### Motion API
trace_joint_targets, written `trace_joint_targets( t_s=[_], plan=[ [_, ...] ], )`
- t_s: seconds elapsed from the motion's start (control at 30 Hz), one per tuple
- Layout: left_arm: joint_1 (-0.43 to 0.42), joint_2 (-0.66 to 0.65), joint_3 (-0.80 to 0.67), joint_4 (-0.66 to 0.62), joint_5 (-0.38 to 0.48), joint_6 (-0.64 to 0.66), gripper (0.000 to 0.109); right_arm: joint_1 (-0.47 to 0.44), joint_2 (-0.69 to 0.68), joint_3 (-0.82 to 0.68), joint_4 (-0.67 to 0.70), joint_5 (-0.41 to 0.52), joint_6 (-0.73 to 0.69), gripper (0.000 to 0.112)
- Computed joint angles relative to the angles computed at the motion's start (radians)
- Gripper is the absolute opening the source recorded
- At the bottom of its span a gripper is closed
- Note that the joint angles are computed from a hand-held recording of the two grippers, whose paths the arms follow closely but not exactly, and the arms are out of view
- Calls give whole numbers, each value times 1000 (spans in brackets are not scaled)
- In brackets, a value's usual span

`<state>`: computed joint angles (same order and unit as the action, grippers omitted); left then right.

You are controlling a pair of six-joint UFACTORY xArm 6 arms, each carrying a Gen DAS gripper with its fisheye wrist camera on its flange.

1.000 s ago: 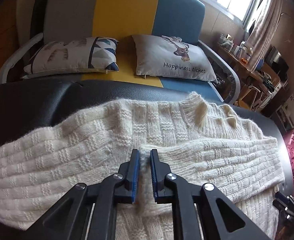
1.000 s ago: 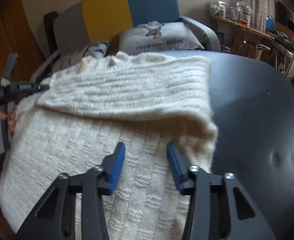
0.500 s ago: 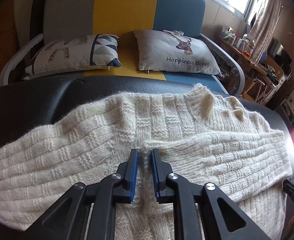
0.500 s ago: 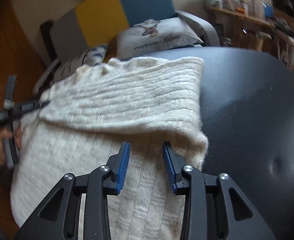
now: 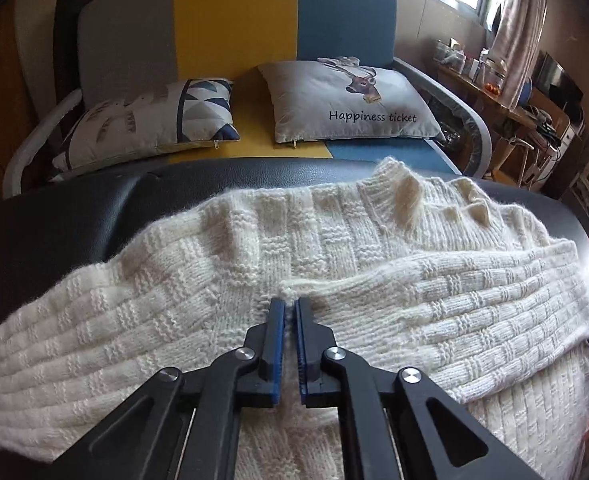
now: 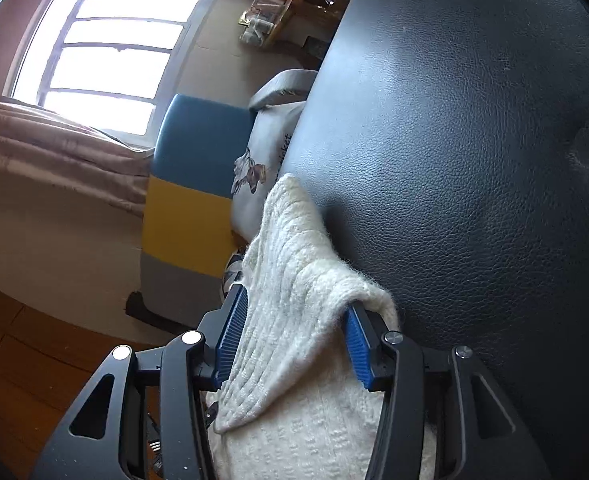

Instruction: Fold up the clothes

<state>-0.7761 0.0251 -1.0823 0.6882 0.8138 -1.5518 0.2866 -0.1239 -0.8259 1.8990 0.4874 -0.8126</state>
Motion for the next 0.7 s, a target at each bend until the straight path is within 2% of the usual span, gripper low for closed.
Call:
trace_joint_targets(
  t_s=[0.07, 0.17, 0.23, 0.37, 0.43, 0.5, 0.63, 0.7],
  plan=[
    [16, -29, 38, -15, -43, -20, 5, 7, 2, -3, -26, -26, 15, 43],
    [40, -77, 99, -40, -110, -47, 6, 20, 1, -10, -159, -75, 82, 41],
    [61, -128, 162, -44, -186, -95, 7, 32, 1, -15, -247, -99, 133, 40],
    [99, -258, 316, 6, -363, -248, 8, 43, 3, -18, -307, -116, 152, 40],
    [120, -314, 397, 49, -472, -364, 13, 47, -4, -9, -321, -119, 146, 41],
    [126, -345, 444, 118, -534, -480, 13, 56, -5, -9, -366, -135, 154, 41],
    [127, -303, 447, 140, -629, -555, 15, 77, -12, -2, -460, -168, 176, 42],
    [141, -263, 426, 238, -680, -673, 16, 76, -13, 0, -469, -170, 179, 43]
  ],
)
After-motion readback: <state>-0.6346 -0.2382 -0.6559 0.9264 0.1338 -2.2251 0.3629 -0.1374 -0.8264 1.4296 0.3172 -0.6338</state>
